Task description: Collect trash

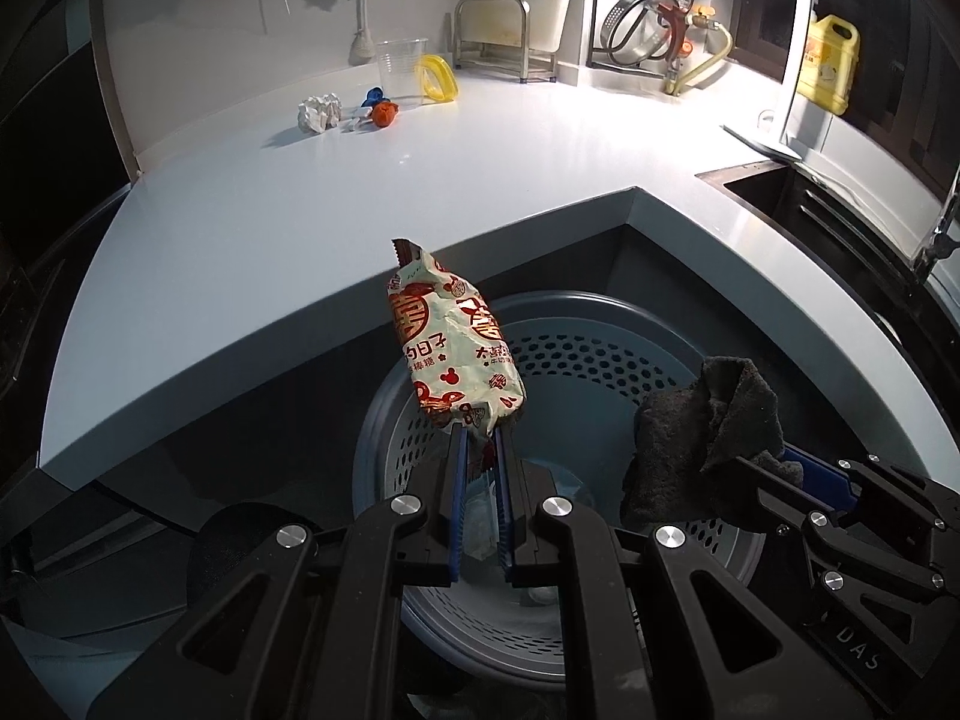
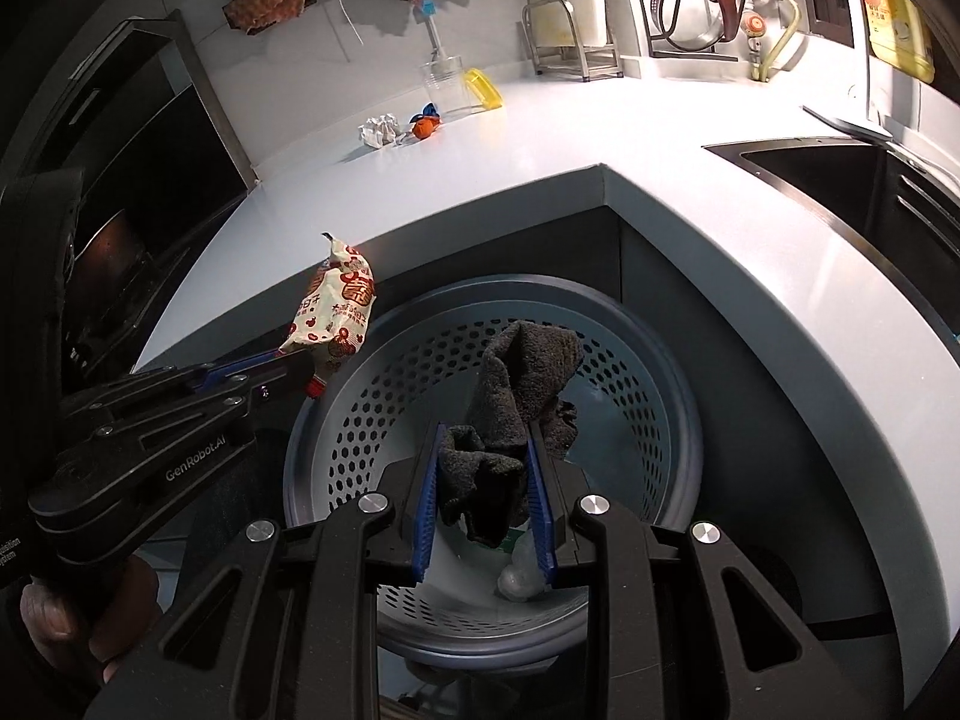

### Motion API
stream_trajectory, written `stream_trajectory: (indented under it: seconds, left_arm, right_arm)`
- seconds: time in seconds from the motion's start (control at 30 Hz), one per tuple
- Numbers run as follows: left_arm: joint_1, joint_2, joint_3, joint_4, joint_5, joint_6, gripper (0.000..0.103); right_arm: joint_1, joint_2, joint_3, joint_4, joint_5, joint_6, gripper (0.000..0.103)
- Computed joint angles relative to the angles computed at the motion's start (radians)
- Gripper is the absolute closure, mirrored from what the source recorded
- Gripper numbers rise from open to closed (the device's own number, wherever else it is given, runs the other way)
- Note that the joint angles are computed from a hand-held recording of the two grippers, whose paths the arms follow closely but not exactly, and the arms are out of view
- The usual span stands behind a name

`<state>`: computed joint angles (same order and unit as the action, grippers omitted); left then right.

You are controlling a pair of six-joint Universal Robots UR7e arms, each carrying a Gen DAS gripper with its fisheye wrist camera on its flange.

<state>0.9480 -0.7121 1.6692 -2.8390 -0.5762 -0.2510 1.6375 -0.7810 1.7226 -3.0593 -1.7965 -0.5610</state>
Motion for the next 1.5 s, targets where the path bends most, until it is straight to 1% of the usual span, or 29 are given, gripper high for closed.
stream_trajectory:
  seconds: [0.37, 0.67, 0.8, 0.83, 0.87, 0.93, 1.0, 1.07, 1.2, 1.37, 1.5]
  left_arm:
    - [0.016, 0.004, 0.002, 0.009, -0.032, -0.008, 0.093]
    - [0.029, 0.010, -0.005, 0.043, -0.053, -0.029, 0.093]
    - [0.031, 0.007, -0.003, 0.051, -0.060, -0.040, 0.093]
    - [0.032, 0.006, -0.004, 0.053, -0.062, -0.041, 0.093]
    - [0.032, 0.005, -0.003, 0.053, -0.061, -0.044, 0.092]
    - [0.033, 0.005, -0.004, 0.054, -0.059, -0.045, 0.081]
    - [0.031, 0.007, -0.002, 0.047, -0.049, -0.044, 0.065]
    - [0.029, 0.006, 0.004, 0.036, -0.044, -0.042, 0.058]
    - [0.027, 0.001, 0.011, 0.027, -0.039, -0.042, 0.055]
    - [0.027, -0.005, 0.018, 0.022, -0.039, -0.048, 0.055]
    - [0.028, -0.010, 0.024, 0.010, -0.039, -0.049, 0.051]
  right_arm:
    - [-0.009, 0.029, -0.023, 0.031, 0.000, 0.003, 0.078]
    - [-0.015, 0.035, -0.036, 0.051, -0.001, 0.012, 0.077]
    - [-0.018, 0.033, -0.036, 0.046, 0.005, 0.018, 0.075]
    - [-0.020, 0.028, -0.031, 0.042, 0.012, 0.016, 0.072]
    - [-0.021, 0.026, -0.028, 0.035, 0.017, 0.016, 0.069]
    - [-0.020, 0.022, -0.019, 0.013, 0.019, 0.011, 0.058]
    - [-0.020, 0.019, -0.015, 0.003, 0.021, 0.009, 0.057]
    - [-0.020, 0.017, -0.013, 0.003, 0.021, 0.009, 0.057]
    - [-0.020, 0.015, -0.010, 0.003, 0.018, 0.009, 0.057]
    - [-0.019, 0.013, -0.005, -0.003, 0.017, 0.007, 0.057]
    - [-0.019, 0.013, -0.007, 0.003, 0.021, 0.010, 0.057]
